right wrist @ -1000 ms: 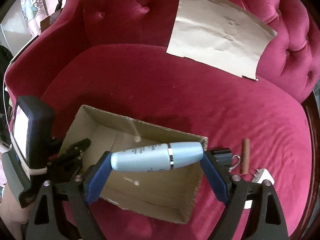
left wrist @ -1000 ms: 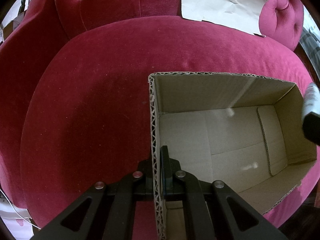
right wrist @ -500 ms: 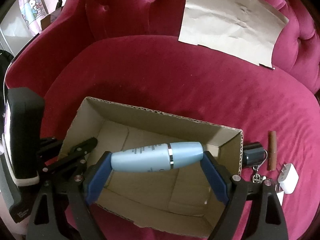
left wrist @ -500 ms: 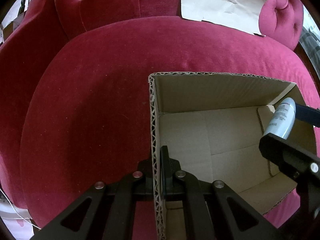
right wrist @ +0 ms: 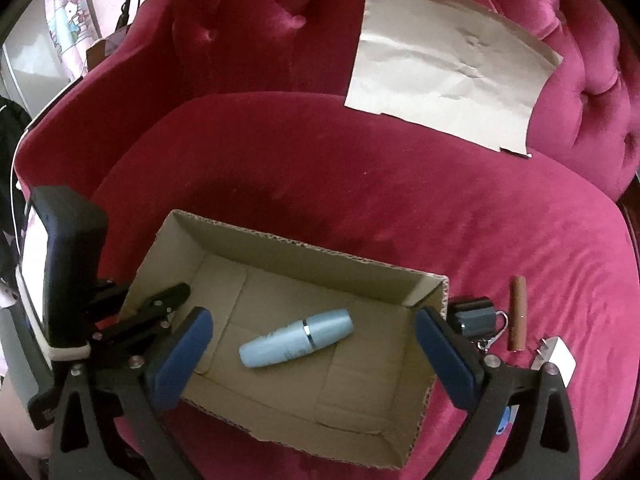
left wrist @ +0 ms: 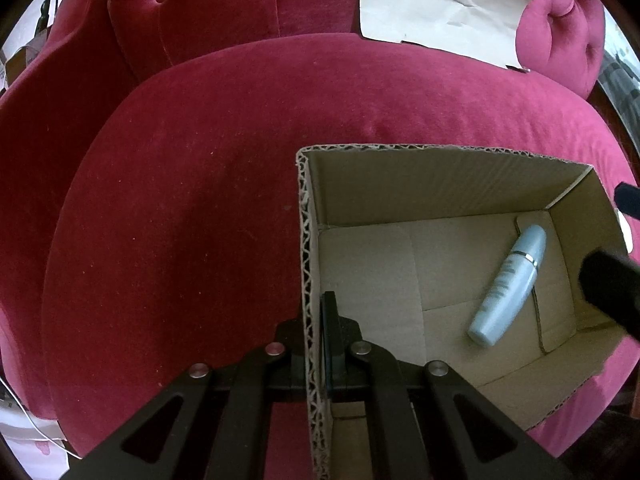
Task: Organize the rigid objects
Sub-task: 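Move the right gripper to the small white charger and grasp it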
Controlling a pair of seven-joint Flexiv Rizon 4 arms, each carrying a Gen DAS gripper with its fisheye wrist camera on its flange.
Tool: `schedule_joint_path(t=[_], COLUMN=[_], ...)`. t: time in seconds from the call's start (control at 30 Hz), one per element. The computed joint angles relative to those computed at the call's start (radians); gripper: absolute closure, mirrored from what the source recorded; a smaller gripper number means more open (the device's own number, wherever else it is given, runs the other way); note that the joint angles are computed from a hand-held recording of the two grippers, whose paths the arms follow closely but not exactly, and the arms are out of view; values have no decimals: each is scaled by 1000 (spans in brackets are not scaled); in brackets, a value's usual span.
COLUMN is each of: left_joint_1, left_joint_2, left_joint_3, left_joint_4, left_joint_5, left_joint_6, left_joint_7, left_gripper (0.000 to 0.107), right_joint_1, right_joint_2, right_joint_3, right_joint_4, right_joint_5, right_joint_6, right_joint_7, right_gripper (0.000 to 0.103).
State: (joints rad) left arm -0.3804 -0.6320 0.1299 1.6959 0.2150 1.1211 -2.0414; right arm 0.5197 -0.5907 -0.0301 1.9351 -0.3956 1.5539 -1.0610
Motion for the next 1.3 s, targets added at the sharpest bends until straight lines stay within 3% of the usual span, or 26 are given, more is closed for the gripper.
schedule_joint_path(t=[0.13, 0.47, 0.8, 1.0, 1.3], left_joint_1=[5, 5, -1, -3, -8], left_joint_2=[-1, 0, 1, 0, 1], left_joint_3=[-5, -3, -1, -1, 5], left_joint_4=[-4, -4, -7, -10, -7], left_joint_5=[-3, -1, 6, 9, 18], left_joint_6=[-4, -3, -6, -10, -6], left_joint_7=[8, 20, 11, 5, -8], left_gripper=[103, 103, 103, 103, 103], right_joint_1=[15, 121, 175, 134, 11], right_joint_2=[22, 86, 117, 111, 94], right_joint_3=[-31, -240, -416, -423, -331], right_joint_4=[21, 104, 165, 183, 197], right_joint_5=[-1, -30, -88, -130, -160], right_joint_6=[21, 41, 25, -10, -22], right_joint_7=[9, 109, 216, 268, 311], right_gripper=[0, 0, 0, 0, 0])
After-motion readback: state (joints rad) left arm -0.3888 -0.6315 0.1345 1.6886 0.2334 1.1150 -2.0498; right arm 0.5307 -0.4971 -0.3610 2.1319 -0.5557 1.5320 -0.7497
